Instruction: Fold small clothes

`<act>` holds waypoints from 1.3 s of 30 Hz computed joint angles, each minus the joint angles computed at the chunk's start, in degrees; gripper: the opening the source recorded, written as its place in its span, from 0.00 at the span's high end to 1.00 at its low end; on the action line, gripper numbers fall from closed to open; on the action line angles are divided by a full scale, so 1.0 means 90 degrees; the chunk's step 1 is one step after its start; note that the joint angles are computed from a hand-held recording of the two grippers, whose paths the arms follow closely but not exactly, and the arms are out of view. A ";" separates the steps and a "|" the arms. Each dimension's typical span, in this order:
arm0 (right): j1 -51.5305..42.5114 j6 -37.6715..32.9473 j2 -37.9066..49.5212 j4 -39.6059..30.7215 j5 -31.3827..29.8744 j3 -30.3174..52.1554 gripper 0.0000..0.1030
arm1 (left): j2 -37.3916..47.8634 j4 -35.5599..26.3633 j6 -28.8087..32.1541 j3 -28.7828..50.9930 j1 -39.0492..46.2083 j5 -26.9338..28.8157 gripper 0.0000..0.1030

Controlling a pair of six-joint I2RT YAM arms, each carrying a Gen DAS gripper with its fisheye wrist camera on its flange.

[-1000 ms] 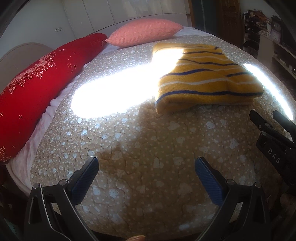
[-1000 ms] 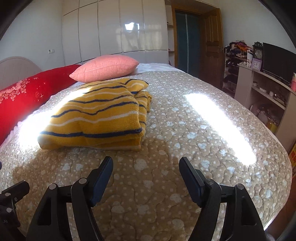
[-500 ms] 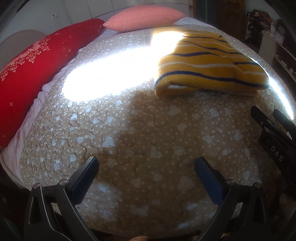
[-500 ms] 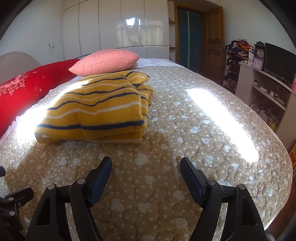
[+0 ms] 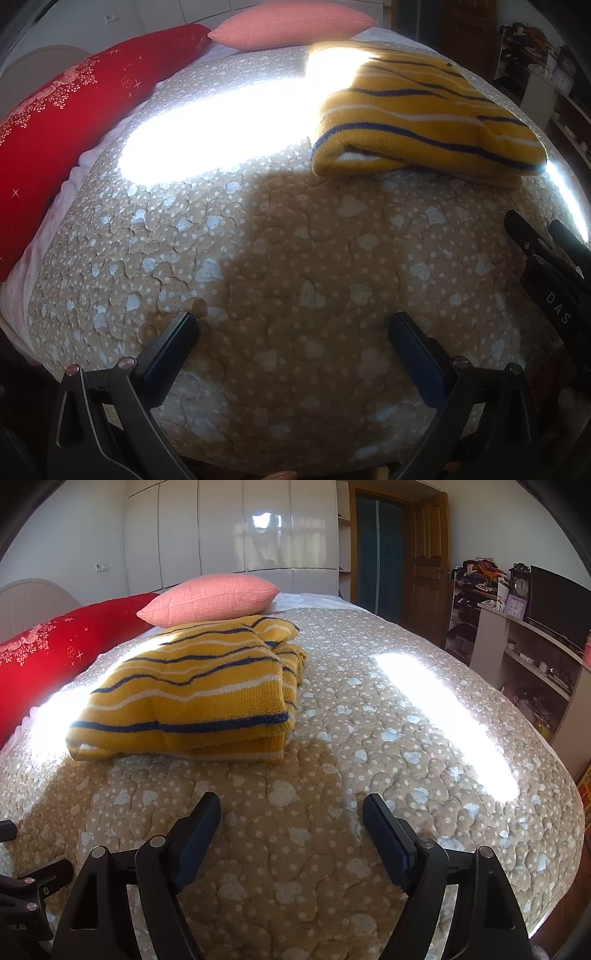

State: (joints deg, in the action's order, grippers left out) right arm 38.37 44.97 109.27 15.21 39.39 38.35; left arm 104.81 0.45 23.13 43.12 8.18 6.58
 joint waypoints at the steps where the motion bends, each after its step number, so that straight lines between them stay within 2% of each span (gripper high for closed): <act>1: -0.0002 -0.0001 -0.0003 0.0004 -0.0008 -0.0005 0.18 | 0.0015 -0.0014 -0.0016 0.0011 0.0003 0.0008 0.00; 7: 0.0004 0.0020 0.0028 -0.0013 -0.0018 0.0010 0.16 | 0.0207 -0.0245 -0.0038 0.0270 0.0086 0.0072 0.00; 39: -0.0022 -0.0098 0.0281 0.0029 -0.0015 0.0146 0.08 | 0.0273 -0.0022 -0.0068 0.0176 0.0064 0.0015 0.00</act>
